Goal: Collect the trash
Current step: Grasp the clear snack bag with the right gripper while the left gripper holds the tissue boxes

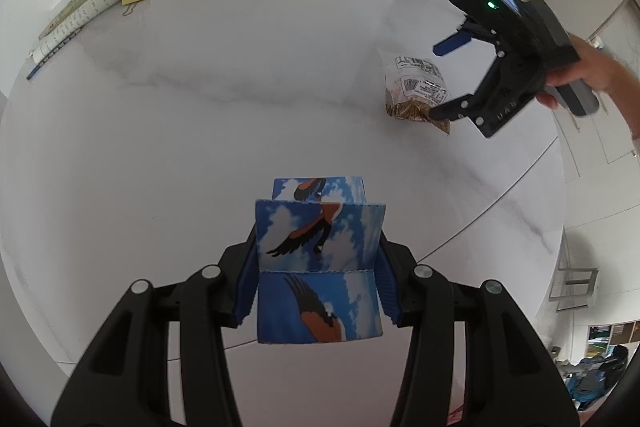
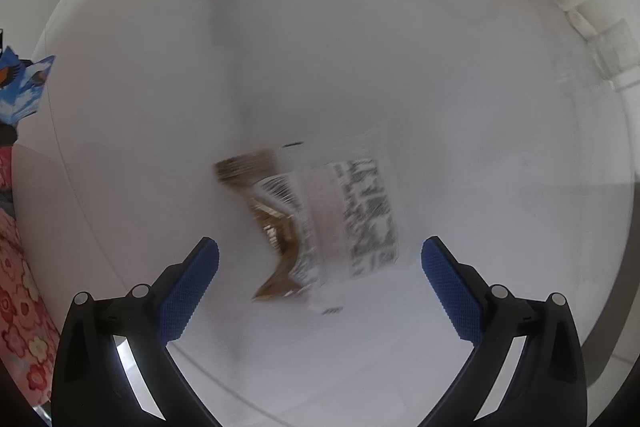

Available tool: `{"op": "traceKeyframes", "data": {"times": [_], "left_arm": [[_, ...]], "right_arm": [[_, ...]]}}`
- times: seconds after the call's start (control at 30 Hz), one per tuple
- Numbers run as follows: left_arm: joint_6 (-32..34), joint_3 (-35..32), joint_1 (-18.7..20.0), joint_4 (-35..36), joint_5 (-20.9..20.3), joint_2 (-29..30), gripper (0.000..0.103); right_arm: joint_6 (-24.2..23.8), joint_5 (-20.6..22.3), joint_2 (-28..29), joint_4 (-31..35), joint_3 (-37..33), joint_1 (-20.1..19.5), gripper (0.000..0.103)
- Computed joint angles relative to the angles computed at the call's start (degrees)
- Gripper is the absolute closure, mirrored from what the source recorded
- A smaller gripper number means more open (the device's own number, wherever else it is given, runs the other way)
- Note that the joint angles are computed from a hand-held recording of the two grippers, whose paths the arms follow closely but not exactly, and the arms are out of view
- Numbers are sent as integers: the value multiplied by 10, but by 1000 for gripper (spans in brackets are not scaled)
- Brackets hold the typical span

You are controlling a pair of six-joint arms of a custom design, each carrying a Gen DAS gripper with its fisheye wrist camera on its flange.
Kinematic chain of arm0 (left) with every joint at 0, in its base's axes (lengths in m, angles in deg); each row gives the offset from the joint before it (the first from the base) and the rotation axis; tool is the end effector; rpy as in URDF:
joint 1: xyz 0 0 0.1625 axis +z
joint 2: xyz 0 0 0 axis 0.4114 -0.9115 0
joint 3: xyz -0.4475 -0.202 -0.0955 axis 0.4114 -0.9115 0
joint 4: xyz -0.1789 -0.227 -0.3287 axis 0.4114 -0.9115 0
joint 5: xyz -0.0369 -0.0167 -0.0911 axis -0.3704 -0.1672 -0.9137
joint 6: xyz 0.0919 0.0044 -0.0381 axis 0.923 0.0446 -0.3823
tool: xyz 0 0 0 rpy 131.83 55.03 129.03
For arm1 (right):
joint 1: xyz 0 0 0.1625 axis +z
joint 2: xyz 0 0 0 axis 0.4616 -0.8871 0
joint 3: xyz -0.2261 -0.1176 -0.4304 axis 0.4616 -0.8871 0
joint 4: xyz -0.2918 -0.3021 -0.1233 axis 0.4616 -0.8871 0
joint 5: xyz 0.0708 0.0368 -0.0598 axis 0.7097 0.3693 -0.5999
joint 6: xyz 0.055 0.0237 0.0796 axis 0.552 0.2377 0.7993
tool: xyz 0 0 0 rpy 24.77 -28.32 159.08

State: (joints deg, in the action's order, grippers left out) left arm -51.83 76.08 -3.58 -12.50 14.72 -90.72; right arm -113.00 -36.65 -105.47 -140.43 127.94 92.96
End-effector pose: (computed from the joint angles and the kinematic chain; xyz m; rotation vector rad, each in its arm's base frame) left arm -0.3507 -0.3356 0.2750 -0.4911 2.3183 -0.6953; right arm 0.4331 -0.5840 0.1397 2.0242 -1.6240 -0.7842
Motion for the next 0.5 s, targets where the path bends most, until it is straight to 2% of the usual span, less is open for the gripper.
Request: {"op": "traceKeyframes", "data": {"times": [0.13, 0.17, 0.2, 0.23, 0.33, 0.37, 0.4, 0.47, 0.5], "left_arm": [[8, -5, 15, -2, -1, 1, 55], [11, -5, 18, -3, -2, 0, 55], [14, -5, 23, -6, -1, -1, 55], [14, -6, 25, -6, 0, -1, 55], [19, -6, 32, -9, 1, -4, 55], [20, -6, 34, -8, 1, -5, 55], [19, -7, 34, -7, 2, -4, 55], [19, -7, 35, -3, 5, -6, 55], [18, -7, 33, 0, 7, -6, 55]], "right_arm": [[0, 5, 19, 27, -18, -8, 3], [-3, 6, 22, 30, -19, -9, 7], [-1, 6, 29, 38, -27, -10, 16], [25, 1, 33, 56, -32, -10, 21], [31, 7, 40, 53, -37, -7, 31], [39, 12, 42, 59, -41, -6, 37], [42, 15, 42, 63, -44, -6, 50], [51, 18, 43, 64, -47, -3, 56], [49, 16, 41, 53, -41, 0, 63]]}}
